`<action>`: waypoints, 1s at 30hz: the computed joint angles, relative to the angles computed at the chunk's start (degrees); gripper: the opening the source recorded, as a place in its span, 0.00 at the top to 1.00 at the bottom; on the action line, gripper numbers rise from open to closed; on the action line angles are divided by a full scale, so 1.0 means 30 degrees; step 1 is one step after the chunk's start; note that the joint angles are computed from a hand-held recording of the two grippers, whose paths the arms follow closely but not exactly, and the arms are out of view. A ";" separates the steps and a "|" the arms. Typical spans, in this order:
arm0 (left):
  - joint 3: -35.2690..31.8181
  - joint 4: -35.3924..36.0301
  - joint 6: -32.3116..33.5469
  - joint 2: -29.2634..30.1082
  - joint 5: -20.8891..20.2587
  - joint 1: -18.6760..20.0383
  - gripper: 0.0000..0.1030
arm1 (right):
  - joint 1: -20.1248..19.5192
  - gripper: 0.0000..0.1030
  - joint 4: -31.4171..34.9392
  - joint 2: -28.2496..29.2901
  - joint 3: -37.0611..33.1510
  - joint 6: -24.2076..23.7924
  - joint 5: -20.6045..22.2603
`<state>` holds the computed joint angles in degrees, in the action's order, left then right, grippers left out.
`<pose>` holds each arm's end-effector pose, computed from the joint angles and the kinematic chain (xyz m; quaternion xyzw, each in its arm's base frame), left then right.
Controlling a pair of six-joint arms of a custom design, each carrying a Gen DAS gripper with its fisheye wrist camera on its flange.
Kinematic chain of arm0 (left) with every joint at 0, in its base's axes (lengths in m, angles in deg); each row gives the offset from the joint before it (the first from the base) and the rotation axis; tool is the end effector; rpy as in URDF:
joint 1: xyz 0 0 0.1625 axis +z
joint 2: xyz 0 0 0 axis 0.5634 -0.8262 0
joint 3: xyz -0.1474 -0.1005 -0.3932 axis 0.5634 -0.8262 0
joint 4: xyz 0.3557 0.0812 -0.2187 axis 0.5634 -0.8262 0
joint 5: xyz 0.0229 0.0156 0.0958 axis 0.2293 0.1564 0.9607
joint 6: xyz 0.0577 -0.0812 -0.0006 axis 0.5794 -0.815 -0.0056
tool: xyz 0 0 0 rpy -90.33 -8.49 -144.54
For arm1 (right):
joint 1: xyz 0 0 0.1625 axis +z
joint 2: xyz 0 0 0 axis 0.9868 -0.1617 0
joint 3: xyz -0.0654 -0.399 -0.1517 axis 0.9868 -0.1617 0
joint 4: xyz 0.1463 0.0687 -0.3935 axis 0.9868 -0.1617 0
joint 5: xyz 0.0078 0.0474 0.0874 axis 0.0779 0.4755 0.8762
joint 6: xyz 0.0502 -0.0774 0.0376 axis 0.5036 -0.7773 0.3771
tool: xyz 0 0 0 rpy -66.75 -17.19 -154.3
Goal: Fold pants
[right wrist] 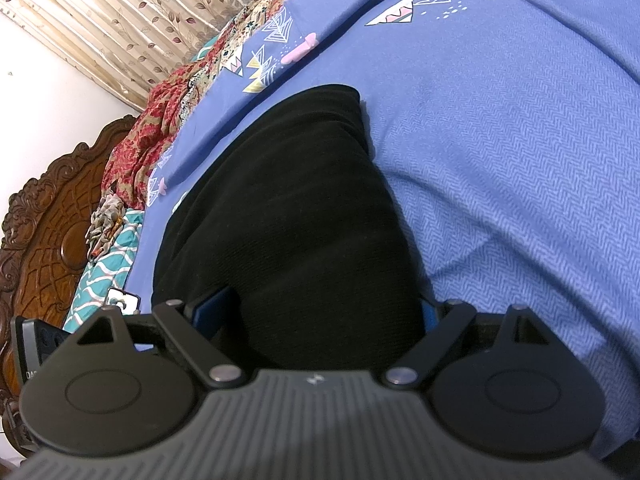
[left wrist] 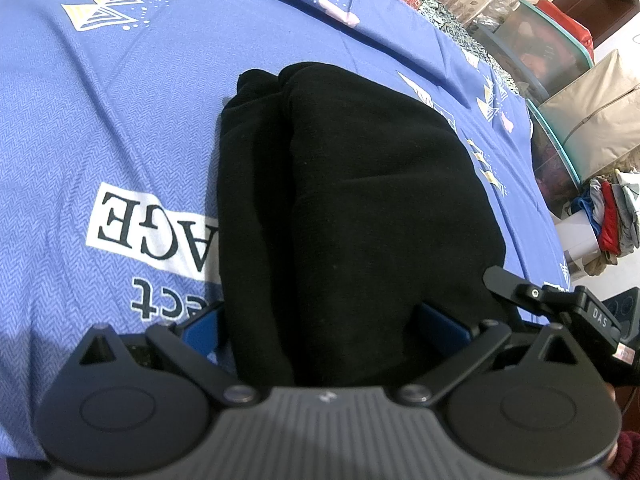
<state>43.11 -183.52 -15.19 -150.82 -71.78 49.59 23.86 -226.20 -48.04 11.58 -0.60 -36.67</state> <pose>0.1138 -0.4988 0.3216 -0.0657 0.9331 -0.3323 0.1208 0.3012 -0.6168 -0.0653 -0.1300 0.9737 -0.1828 0.0387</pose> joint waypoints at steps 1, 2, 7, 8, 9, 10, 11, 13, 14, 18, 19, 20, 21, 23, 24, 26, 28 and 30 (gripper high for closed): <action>-0.0007 0.0007 0.0007 -0.0002 -0.0004 0.0008 0.00 | -0.0039 0.12 -0.0010 -0.0049 0.0064 -0.0044 0.0006; -0.0016 0.0019 0.0014 -0.0004 -0.0010 0.0016 0.00 | -0.0024 0.12 -0.0016 -0.0046 0.0065 -0.0029 -0.0006; 0.0022 -0.0007 -0.0025 -0.0006 0.0022 -0.0024 0.00 | -0.0044 0.12 -0.0023 -0.0092 0.0121 -0.0050 -0.0015; -0.0006 0.0024 0.0000 -0.0013 0.0005 0.0007 0.00 | -0.0039 0.12 -0.0027 -0.0092 0.0122 -0.0041 -0.0019; -0.0006 0.0024 0.0000 -0.0013 0.0005 0.0007 0.00 | 0.0018 0.12 -0.0018 -0.0028 0.0041 0.0016 -0.0040; 0.0028 -0.0011 -0.0031 -0.0007 0.0031 -0.0031 0.00 | -0.0012 0.12 -0.0024 -0.0067 0.0090 -0.0015 -0.0034; 0.0010 0.0010 -0.0014 -0.0013 0.0022 -0.0011 0.00 | 0.0022 0.12 -0.0013 -0.0032 0.0043 0.0020 -0.0046; 0.0035 -0.0015 -0.0041 -0.0009 0.0038 -0.0038 0.00 | 0.0056 0.12 -0.0053 -0.0044 0.0092 0.0040 -0.0091; 0.0035 -0.0015 -0.0041 -0.0009 0.0038 -0.0038 0.00 | 0.0013 0.12 -0.0069 -0.0111 0.0180 -0.0008 -0.0087; 0.0006 0.0023 -0.0016 -0.0019 0.0025 -0.0009 0.00 | 0.0045 0.12 -0.0134 -0.0108 0.0233 0.0021 -0.0139; 0.0039 -0.0007 -0.0049 -0.0014 0.0043 -0.0046 0.00 | 0.0047 0.12 -0.0138 -0.0112 0.0240 0.0022 -0.0146; 0.0020 0.0017 -0.0034 -0.0021 0.0033 -0.0026 0.00 | 0.0078 0.12 -0.0123 -0.0075 0.0187 0.0051 -0.0157; 0.0037 0.0000 -0.0051 -0.0017 0.0049 -0.0046 0.00 | 0.0090 0.12 -0.0119 -0.0064 0.0171 0.0066 -0.0163; 0.0050 -0.0016 -0.0058 -0.0017 0.0054 -0.0058 0.00 | 0.0055 0.12 -0.0139 -0.0128 0.0257 0.0029 -0.0158; 0.0027 0.0010 -0.0030 -0.0028 0.0032 -0.0025 0.00 | 0.0094 0.12 -0.0127 -0.0081 0.0195 0.0066 -0.0176; 0.0034 -0.0003 -0.0041 -0.0024 0.0046 -0.0039 0.00 | 0.0111 0.12 -0.0154 -0.0082 0.0222 0.0078 -0.0202; 0.0047 -0.0016 -0.0059 -0.0022 0.0057 -0.0055 0.00 | 0.0097 0.12 -0.0171 -0.0117 0.0271 0.0066 -0.0202; 0.0053 -0.0016 -0.0067 -0.0021 0.0064 -0.0066 0.00 | 0.0142 0.12 -0.0161 -0.0068 0.0206 0.0112 -0.0222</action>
